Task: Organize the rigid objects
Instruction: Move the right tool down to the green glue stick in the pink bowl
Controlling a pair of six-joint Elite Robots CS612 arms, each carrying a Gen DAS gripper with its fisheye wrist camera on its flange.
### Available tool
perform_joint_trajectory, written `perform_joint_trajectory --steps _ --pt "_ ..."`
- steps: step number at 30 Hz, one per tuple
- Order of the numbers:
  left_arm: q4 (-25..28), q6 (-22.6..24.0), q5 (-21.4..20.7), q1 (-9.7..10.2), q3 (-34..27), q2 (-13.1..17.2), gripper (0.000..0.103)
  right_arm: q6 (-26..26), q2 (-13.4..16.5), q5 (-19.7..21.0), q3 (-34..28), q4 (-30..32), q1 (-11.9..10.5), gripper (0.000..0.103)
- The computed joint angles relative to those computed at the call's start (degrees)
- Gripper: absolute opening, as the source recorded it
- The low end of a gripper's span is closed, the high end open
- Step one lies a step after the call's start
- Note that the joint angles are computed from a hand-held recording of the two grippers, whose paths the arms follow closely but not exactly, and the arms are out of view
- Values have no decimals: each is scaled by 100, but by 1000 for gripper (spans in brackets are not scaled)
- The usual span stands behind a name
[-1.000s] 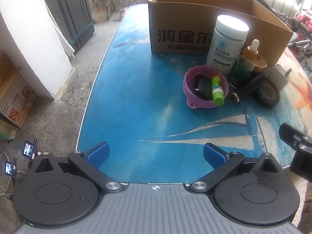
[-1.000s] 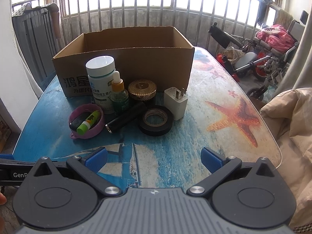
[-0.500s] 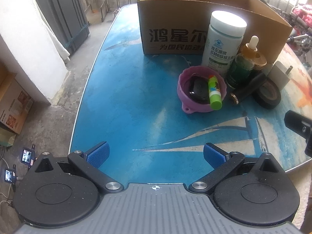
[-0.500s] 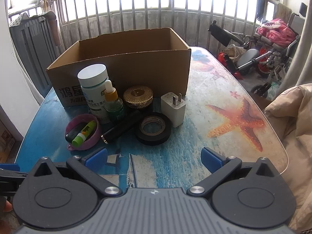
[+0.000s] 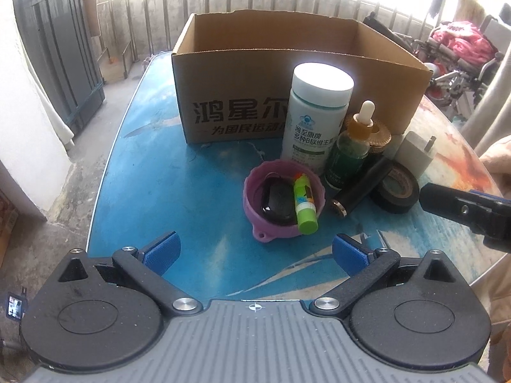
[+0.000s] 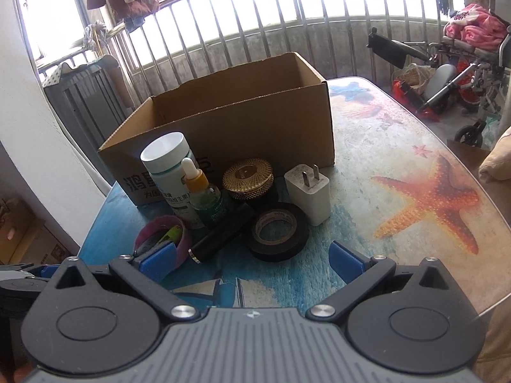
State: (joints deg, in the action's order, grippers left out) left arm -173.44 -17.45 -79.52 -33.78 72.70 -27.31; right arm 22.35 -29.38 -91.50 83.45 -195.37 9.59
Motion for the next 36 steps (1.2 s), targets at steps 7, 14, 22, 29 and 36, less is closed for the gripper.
perform_joint_trajectory --steps 7,14,22,29,36 --pt "-165 357 -414 26 -63 32 92 170 99 516 -197 -25 -96 83" --pt "-119 714 -536 6 -204 92 71 576 191 1392 -374 6 -223 70" --pt "31 809 -697 27 -299 114 46 945 396 2588 -855 595 -331 49" --pt "144 706 -858 74 -353 136 29 966 522 2924 -1182 1240 -328 33" --pt "170 570 -1013 120 -375 145 16 1018 568 2978 -1306 1627 -328 21"
